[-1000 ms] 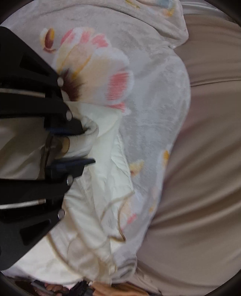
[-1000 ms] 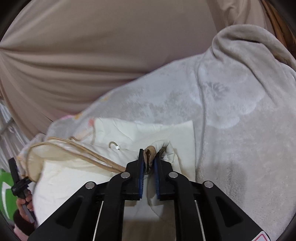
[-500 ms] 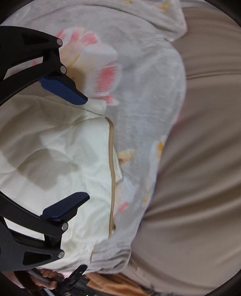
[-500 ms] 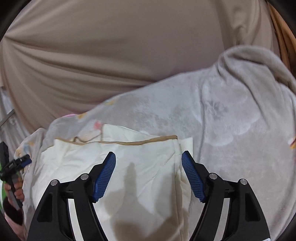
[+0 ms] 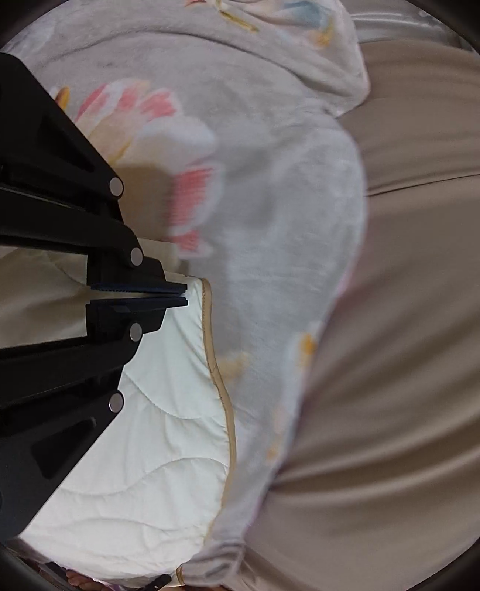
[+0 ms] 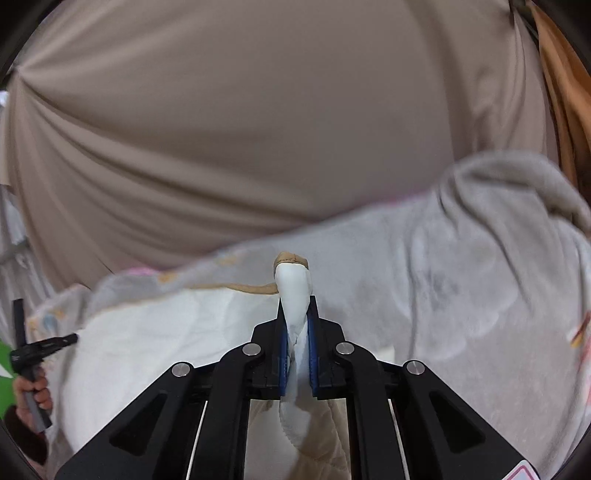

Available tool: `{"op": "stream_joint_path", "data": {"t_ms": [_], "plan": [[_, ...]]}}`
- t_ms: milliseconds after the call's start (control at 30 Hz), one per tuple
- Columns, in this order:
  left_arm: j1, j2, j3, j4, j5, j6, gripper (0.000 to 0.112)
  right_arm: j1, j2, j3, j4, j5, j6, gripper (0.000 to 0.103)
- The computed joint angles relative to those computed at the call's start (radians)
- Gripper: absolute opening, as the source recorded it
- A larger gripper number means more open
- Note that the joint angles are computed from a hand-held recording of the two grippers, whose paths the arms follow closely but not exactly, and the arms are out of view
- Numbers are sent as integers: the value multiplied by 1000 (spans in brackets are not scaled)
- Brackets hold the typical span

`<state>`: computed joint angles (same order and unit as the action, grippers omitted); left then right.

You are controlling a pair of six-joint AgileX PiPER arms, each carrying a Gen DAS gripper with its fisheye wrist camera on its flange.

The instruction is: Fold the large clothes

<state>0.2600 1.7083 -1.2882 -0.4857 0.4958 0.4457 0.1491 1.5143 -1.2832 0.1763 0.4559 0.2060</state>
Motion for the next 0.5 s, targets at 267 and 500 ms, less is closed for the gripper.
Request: {"op": "stream_joint_path", "data": {"t_ms": [267,500], "plan": [[-100,56,94,357,-193,-275,0,52,199,-85,-195,138,157,9],[-125,-51,168,605,-259,-522,3,73,204,-122,-258,183,193,20]]}}
